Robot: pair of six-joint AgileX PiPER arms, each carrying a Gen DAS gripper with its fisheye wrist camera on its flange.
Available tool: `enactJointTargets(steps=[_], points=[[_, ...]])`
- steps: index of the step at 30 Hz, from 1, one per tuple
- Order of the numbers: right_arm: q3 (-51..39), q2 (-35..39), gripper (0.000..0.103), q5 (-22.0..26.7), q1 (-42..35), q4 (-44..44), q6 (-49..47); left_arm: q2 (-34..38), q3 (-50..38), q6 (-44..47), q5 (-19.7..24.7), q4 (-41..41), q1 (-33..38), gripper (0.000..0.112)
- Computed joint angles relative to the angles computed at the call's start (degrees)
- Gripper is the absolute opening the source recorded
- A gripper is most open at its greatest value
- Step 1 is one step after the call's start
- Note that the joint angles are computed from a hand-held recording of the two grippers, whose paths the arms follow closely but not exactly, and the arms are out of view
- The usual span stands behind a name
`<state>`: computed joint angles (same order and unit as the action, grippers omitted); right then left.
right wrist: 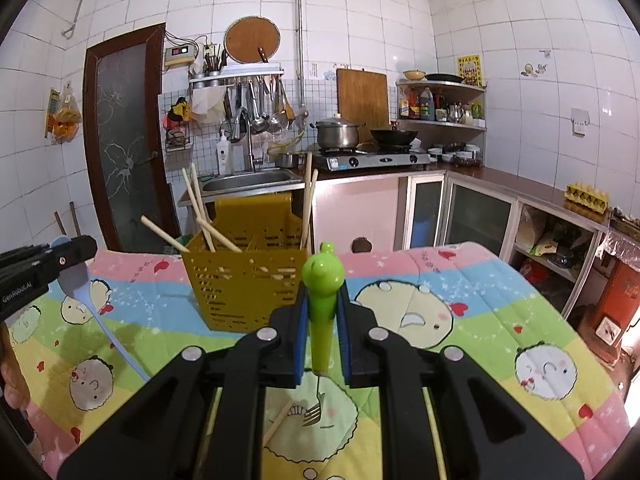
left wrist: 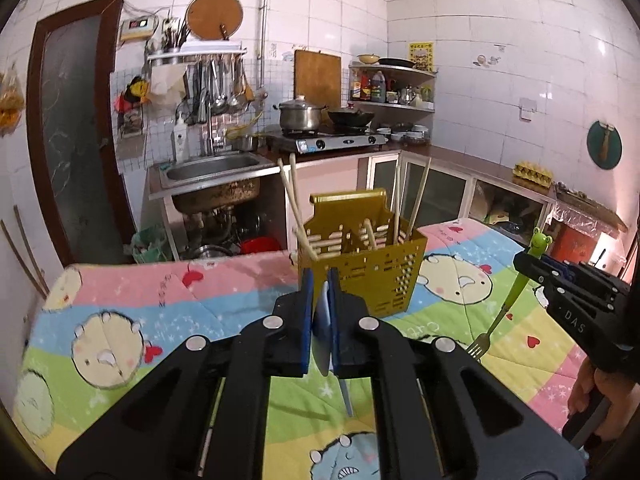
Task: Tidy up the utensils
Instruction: 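Carry the blue spoon and green fork over the yellow holder and open both tools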
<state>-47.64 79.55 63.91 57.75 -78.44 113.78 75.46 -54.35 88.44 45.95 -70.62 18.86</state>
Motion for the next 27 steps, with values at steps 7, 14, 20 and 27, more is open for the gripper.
enactJointTargets(steps=[7,14,20,27], points=[[-6.38,-3.22,0.013,-2.81,-4.47,0.48,-11.26,0.68,-9.28,-5.73,-1.33,2.67,-3.09,0.005],[-19.95,-0.89,0.013,-9.13,-12.42,2.52,-25.75,3.77,-21.09,-11.39,-9.04,7.79,-11.68,0.005],[-29.45,6.28,0.013,-15.09,-19.08,4.88,-33.44,11.52,-29.09,-12.58,-13.77,10.47,-18.69,0.005],[-31.9,13.32,0.013,-21.74,-24.5,6.47,-34.55,21.17,-33.28,-13.08,-14.56,11.6,-21.75,0.005]])
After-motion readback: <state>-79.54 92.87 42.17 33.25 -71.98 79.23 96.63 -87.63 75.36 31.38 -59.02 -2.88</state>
